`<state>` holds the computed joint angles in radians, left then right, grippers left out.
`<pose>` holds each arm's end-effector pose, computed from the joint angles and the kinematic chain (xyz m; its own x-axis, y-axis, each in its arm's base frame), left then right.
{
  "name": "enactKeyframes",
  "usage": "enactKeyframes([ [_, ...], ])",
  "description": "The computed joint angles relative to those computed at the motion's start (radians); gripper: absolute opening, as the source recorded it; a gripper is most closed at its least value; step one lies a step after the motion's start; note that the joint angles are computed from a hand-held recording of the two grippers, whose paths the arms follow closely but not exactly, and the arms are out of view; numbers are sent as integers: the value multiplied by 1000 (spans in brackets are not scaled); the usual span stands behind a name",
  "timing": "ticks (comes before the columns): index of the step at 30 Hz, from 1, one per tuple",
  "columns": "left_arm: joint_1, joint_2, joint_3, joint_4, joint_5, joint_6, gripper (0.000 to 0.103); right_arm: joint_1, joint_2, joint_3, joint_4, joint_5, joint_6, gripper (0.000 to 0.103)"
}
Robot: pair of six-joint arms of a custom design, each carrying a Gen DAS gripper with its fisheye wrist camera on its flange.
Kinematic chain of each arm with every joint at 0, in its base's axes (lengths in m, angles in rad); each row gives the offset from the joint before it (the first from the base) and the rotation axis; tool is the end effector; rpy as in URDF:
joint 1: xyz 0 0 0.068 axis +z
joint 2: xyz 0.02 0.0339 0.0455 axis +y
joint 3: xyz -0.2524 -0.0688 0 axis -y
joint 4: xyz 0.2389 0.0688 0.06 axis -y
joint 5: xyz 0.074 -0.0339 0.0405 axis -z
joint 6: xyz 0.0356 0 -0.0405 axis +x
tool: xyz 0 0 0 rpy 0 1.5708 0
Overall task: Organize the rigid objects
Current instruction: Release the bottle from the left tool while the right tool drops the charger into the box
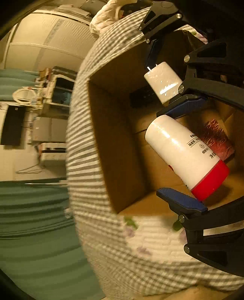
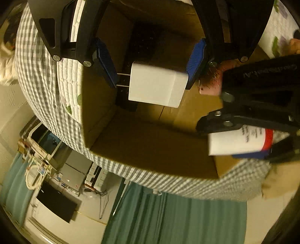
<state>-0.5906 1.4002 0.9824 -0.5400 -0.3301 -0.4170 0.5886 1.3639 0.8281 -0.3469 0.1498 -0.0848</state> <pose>0.2405 -0.1473 0.2321 -0.7718 0.0561 -0.6334 0.0649 0.9978 0.0094 0.2305 0.1475 0.2058 -0.6003 -0.5014 -0.6230 -0.5229 0.8356 -0.1687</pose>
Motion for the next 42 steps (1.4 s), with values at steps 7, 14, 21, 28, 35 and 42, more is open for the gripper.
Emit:
enactKeyframes([
  [7,0,46,33,-27,16,1,75,15,15,-6,-4,23,-13,71],
  [14,41,13,40,-39,71,-30,80,16,-28,-26,-6,3,-2,76],
  [21,68,-86,54,-95,65,-72,80,-21,-132,-44,-25,-68,1,81],
  [28,19,-231,123,-220,-66,-120,93,-49,-297,-41,-71,-89,23,86],
  [35,-149,-310,239,-362,-299,-214,97,-33,-516,-24,-112,31,35,94],
  [42,-452,-412,264,-475,-600,-269,103,-27,-712,29,-214,60,42,103],
])
